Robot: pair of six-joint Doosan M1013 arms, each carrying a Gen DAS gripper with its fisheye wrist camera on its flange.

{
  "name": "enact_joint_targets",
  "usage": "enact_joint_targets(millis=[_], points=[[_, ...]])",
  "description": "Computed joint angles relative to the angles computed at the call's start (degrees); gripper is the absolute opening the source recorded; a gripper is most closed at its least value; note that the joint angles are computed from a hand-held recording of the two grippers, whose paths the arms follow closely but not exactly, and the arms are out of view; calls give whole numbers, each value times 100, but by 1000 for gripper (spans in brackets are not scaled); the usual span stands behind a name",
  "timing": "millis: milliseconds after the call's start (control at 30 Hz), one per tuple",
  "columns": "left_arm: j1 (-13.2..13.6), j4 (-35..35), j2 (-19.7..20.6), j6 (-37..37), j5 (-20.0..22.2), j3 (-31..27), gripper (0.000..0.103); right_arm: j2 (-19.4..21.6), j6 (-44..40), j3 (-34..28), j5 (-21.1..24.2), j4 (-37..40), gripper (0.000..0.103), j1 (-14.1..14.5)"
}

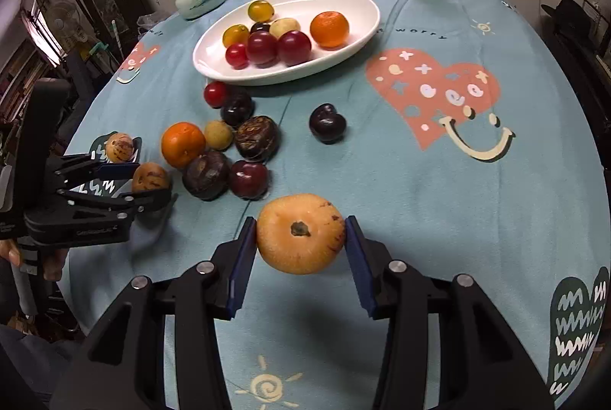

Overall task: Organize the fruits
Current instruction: 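Grasp the pale orange round fruit with the right tool while the left tool grasps a speckled yellow-brown fruit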

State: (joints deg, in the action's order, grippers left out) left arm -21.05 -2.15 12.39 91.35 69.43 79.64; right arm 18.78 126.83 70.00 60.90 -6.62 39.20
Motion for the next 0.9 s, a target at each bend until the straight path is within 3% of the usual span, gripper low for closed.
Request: enact_joint_targets(millis=[67, 233, 567, 900], points=[[44, -188, 43, 93, 127, -40, 46, 24, -49, -25, -10, 95, 46, 13], [15, -98, -21, 82, 116, -5, 46, 99, -172, -122, -27, 255, 46, 81], [-166, 248, -353, 281, -364, -14, 46, 169, -346, -291, -206, 462, 47, 194], [-223, 315, -339, 397, -362, -126, 46, 220, -364, -399, -291, 498, 47, 255]])
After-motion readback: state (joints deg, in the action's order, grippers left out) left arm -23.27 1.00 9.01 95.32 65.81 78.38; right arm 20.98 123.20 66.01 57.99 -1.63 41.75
